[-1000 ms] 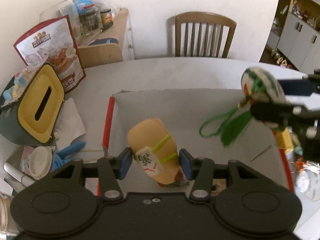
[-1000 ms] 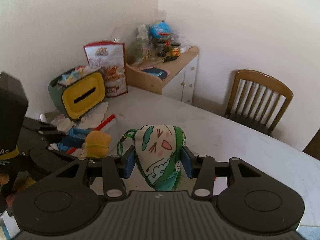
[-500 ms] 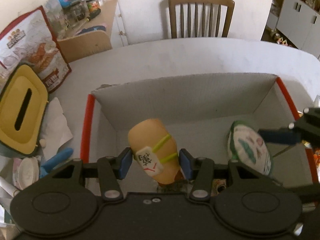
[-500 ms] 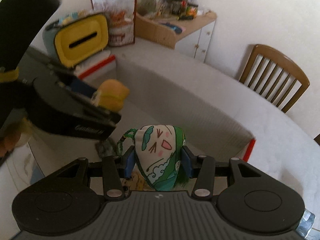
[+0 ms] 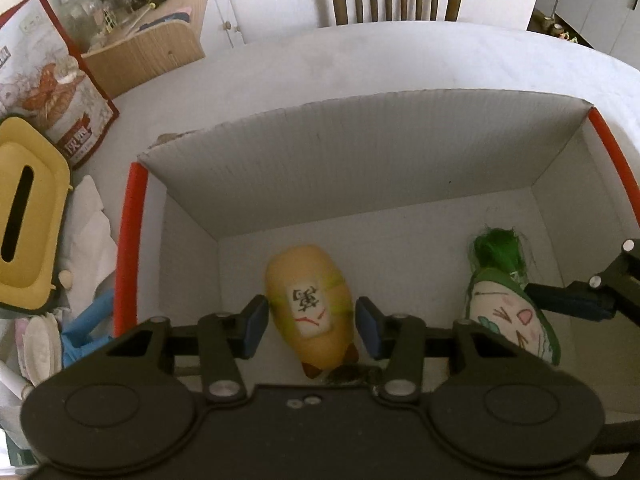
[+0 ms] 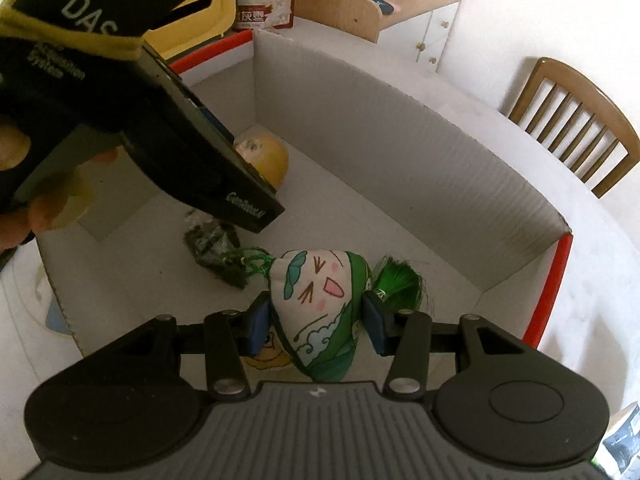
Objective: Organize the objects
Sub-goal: 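Carry the egg toy with left tool while right tool carries the pouch into the box, then open left tool releasing the egg toy while right tool releases the pouch in the box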
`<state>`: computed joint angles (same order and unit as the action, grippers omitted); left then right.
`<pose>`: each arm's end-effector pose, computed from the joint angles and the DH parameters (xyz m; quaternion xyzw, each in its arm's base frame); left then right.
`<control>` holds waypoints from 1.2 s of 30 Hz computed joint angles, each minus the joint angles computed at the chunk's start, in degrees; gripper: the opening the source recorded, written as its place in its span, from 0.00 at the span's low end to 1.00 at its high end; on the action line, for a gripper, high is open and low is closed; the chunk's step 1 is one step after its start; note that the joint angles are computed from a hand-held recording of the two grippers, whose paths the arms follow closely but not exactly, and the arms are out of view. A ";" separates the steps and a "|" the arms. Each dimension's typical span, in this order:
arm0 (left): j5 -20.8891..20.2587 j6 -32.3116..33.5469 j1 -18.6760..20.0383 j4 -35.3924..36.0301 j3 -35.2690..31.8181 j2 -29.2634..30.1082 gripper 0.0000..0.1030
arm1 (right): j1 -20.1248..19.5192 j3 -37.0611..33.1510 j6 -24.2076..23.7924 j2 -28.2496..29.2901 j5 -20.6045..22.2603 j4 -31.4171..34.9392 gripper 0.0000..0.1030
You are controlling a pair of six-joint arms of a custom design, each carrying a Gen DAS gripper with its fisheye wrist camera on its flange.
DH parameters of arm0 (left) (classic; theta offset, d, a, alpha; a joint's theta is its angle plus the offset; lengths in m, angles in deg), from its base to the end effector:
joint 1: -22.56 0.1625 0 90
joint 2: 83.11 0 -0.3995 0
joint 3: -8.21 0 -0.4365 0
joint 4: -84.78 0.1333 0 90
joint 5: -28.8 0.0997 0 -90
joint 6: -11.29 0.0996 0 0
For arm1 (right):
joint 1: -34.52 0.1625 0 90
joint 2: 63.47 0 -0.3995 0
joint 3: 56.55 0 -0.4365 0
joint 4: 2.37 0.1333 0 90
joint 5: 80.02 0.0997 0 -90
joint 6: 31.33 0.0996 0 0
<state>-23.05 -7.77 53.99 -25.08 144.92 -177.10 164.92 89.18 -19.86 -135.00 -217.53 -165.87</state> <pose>-0.2007 -0.3510 0.1540 0.3741 0.8499 -0.0549 0.3670 0.2687 -0.2234 0.0529 0.2310 -0.8856 0.1711 0.3647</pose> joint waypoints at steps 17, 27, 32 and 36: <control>-0.49 -1.58 -1.08 -0.63 0.72 -2.03 0.62 | -0.10 0.95 3.79 -2.45 0.51 -0.34 0.62; -0.06 -3.68 -4.96 0.69 2.95 -8.86 0.71 | 3.91 2.13 7.63 -7.62 0.04 1.85 0.62; 0.19 -5.29 -8.19 2.95 3.61 -12.98 0.71 | 6.62 2.80 10.32 -11.20 -0.56 3.62 0.62; 0.22 -7.58 -11.24 5.53 4.08 -16.28 0.71 | 8.98 3.48 13.27 -14.66 -0.88 5.83 0.62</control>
<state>-22.83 -15.36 42.75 -19.56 149.00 -193.38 173.90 92.66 -6.59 -149.66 -218.41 -160.05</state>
